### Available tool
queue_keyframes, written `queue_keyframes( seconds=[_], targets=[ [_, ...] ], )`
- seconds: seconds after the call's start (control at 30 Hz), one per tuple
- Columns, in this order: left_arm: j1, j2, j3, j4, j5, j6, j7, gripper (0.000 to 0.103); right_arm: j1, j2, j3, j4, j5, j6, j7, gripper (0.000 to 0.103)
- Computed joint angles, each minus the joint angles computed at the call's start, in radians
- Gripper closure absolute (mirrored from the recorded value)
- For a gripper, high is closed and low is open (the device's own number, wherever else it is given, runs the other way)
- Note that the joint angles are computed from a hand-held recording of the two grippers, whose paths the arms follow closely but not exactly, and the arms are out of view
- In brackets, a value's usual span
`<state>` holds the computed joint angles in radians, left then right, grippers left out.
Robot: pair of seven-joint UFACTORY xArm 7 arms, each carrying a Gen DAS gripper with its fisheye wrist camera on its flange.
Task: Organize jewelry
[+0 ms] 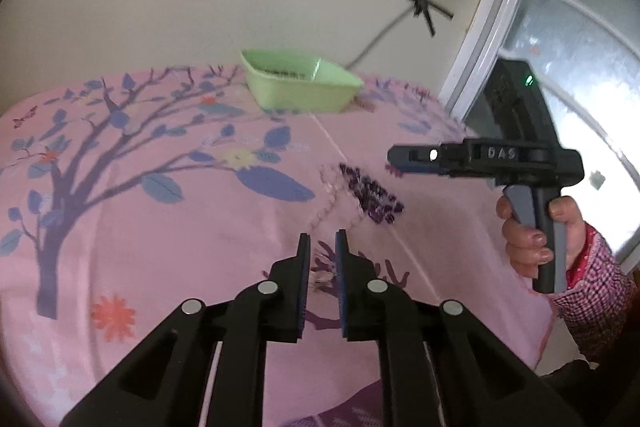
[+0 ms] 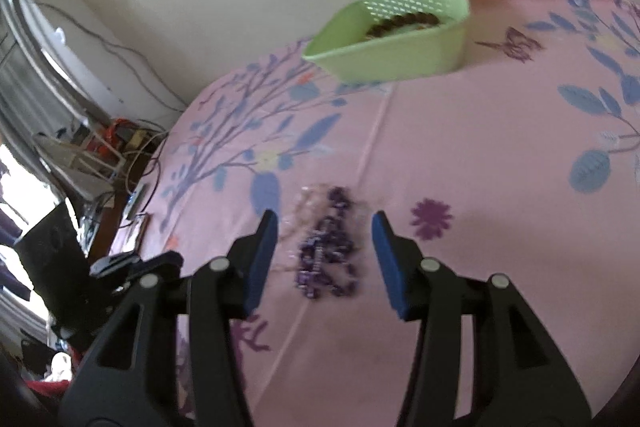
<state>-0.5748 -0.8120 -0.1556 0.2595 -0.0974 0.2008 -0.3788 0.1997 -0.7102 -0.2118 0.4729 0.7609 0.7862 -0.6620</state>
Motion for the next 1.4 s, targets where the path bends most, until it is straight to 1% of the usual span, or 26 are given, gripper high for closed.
queue_keyframes(
  seconds=[0.1, 0.17, 0.23, 0.27, 0.3, 0.33, 0.37, 0.4, 0.43, 0.47, 0.5, 0.57, 0.63, 0.67, 0.7, 0.73, 0.77, 0.8, 0.83, 0.87, 0.9, 0.97, 1.1, 1.17, 1.27, 1.4],
  targets=[
    [-0.004, 0.081, -0.014, 0.04, 0.006, -0.006, 0.004, 0.074, 0.0, 0.011, -0.018, -0.001, 0.009, 0.022, -0.011, 0.056],
    [0.008, 0.119, -0.029, 0.059, 0.016, -0.022, 0.004, 0.071, -0.009, 0.012, -0.005, -0.008, -0.005, 0.024, -0.016, 0.056],
    [0.026, 0.147, -0.043, 0.08, 0.026, -0.021, -0.002, 0.067, -0.01, 0.004, 0.009, -0.025, -0.013, 0.005, -0.034, 0.055],
    [0.042, 0.16, -0.053, 0.091, 0.035, -0.018, -0.007, 0.064, -0.004, -0.005, 0.01, -0.031, -0.013, 0.001, -0.048, 0.051],
    [0.058, 0.165, -0.065, 0.097, 0.045, -0.013, -0.013, 0.06, -0.002, -0.009, 0.012, -0.033, -0.017, -0.002, -0.053, 0.046],
    [0.088, 0.171, -0.087, 0.105, 0.061, -0.003, -0.027, 0.057, 0.001, -0.016, 0.026, -0.038, -0.025, -0.013, -0.054, 0.044],
    [0.11, 0.176, -0.104, 0.114, 0.074, 0.01, -0.041, 0.051, 0.004, -0.021, 0.038, -0.042, -0.033, -0.026, -0.053, 0.041],
    [0.124, 0.186, -0.113, 0.122, 0.085, 0.019, -0.051, 0.044, 0.007, -0.034, 0.067, -0.056, -0.054, -0.057, -0.053, 0.039],
    [0.133, 0.201, -0.12, 0.13, 0.094, 0.024, -0.058, 0.039, 0.012, -0.042, 0.082, -0.065, -0.071, -0.08, -0.05, 0.038],
    [0.139, 0.214, -0.126, 0.136, 0.104, 0.03, -0.063, 0.032, 0.017, -0.054, 0.105, -0.079, -0.096, -0.11, -0.044, 0.038],
    [0.145, 0.235, -0.134, 0.15, 0.116, 0.05, -0.067, 0.026, 0.018, -0.072, 0.139, -0.099, -0.131, -0.149, -0.031, 0.037],
    [0.151, 0.246, -0.151, 0.165, 0.146, 0.062, -0.067, 0.019, 0.032, -0.087, 0.161, -0.121, -0.18, -0.192, -0.007, 0.037],
    [0.154, 0.263, -0.166, 0.182, 0.175, 0.081, -0.064, 0.019, 0.04, -0.1, 0.175, -0.137, -0.231, -0.219, 0.013, 0.037],
    [0.136, 0.267, -0.15, 0.18, 0.172, 0.073, -0.051, 0.02, 0.043, -0.103, 0.179, -0.141, -0.253, -0.227, 0.026, 0.039],
    [0.114, 0.266, -0.129, 0.174, 0.164, 0.061, -0.034, 0.034, 0.035, -0.112, 0.201, -0.157, -0.291, -0.258, 0.043, 0.049],
    [0.115, 0.259, -0.128, 0.168, 0.166, 0.059, -0.032, 0.046, 0.051, -0.122, 0.18, -0.16, -0.299, -0.253, 0.032, 0.058],
    [0.141, 0.249, -0.147, 0.168, 0.184, 0.07, -0.044, 0.071, 0.068, -0.131, 0.15, -0.156, -0.304, -0.229, 0.029, 0.079],
    [0.144, 0.24, -0.139, 0.166, 0.191, 0.083, -0.045, 0.084, 0.064, -0.144, 0.147, -0.161, -0.323, -0.23, 0.046, 0.087],
    [0.111, 0.232, -0.088, 0.147, 0.157, 0.065, -0.019, 0.089, 0.059, -0.159, 0.144, -0.169, -0.342, -0.235, 0.058, 0.093],
    [0.07, 0.223, -0.038, 0.133, 0.117, 0.051, 0.008, 0.089, 0.056, -0.176, 0.128, -0.173, -0.355, -0.224, 0.066, 0.098],
    [0.05, 0.202, -0.004, 0.112, 0.085, 0.041, 0.022, 0.089, 0.063, -0.2, 0.087, -0.173, -0.351, -0.195, 0.065, 0.098],
    [0.074, 0.152, -0.012, 0.082, 0.073, 0.051, 0.016, 0.089, 0.049, -0.253, 0.036, -0.177, -0.35, -0.149, 0.063, 0.098],
    [0.082, 0.014, 0.021, 0.005, 0.034, 0.064, 0.017, 0.089, 0.001, -0.34, -0.028, -0.165, -0.347, -0.071, 0.062, 0.098],
    [0.09, -0.075, 0.034, -0.029, 0.02, 0.081, 0.014, 0.089, -0.021, -0.373, -0.052, -0.151, -0.337, -0.047, 0.063, 0.098],
    [0.088, -0.172, 0.049, -0.058, 0.003, 0.101, 0.017, 0.089, -0.031, -0.4, -0.073, -0.127, -0.312, -0.028, 0.065, 0.098],
    [0.085, -0.227, 0.027, -0.058, -0.001, 0.117, 0.008, 0.089, -0.012, -0.438, -0.099, -0.083, -0.262, -0.01, 0.068, 0.098]
  ],
)
